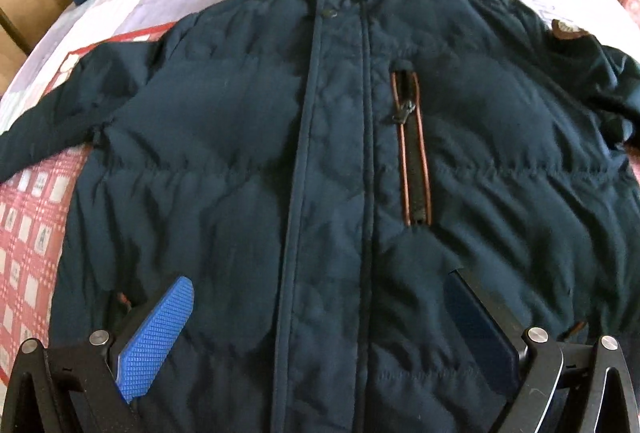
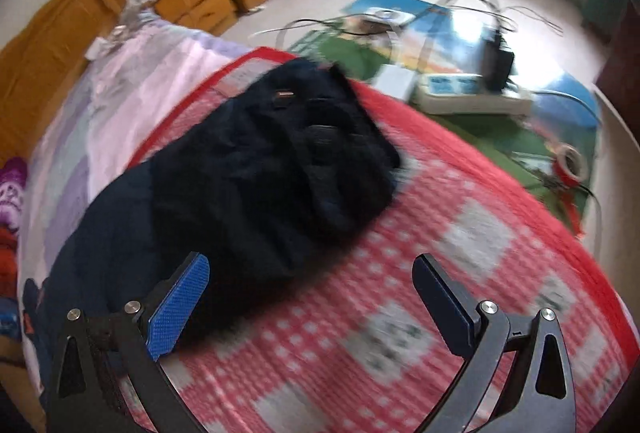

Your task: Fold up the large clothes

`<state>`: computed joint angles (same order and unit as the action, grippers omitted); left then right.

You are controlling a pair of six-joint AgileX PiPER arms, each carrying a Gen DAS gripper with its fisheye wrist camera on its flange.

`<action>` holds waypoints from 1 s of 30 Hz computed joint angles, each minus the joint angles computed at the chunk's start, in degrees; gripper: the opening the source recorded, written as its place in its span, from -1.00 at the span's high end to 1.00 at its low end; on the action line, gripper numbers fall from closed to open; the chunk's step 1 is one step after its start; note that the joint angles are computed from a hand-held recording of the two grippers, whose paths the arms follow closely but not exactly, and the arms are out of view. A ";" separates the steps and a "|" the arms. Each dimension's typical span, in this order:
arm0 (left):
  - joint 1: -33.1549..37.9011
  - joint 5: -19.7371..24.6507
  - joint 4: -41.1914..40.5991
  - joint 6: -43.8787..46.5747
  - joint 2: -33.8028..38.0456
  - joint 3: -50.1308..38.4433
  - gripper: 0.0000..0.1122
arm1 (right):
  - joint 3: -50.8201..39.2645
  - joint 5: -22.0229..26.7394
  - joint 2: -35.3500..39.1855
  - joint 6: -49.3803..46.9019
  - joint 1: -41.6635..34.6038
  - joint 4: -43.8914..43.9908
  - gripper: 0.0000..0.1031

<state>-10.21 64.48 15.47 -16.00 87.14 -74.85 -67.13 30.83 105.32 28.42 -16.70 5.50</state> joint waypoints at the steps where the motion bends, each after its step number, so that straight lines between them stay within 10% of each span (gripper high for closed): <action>1: -0.09 0.34 0.12 -0.20 -0.18 0.03 -0.83 | -2.49 0.81 2.64 -2.38 0.11 2.48 -1.00; 7: -0.30 1.52 -0.03 0.31 -1.08 -0.96 -0.83 | -11.14 3.21 10.02 6.36 1.68 -0.78 -1.00; 12: 0.44 1.20 -0.02 1.63 -1.87 -2.27 -0.83 | -8.15 -1.48 6.49 -0.06 0.79 6.67 0.41; 17: 3.63 1.28 -2.26 4.14 -2.38 -4.39 -0.83 | -12.16 3.74 0.58 10.25 7.35 -12.64 0.79; 25: 10.54 1.47 -7.42 12.35 -3.62 -6.62 -0.83 | -27.78 22.72 -1.69 17.75 22.67 -35.65 0.82; 30: 18.44 1.51 -12.29 22.09 -4.65 -8.54 -0.83 | -52.23 37.59 7.70 10.72 36.28 -44.08 0.82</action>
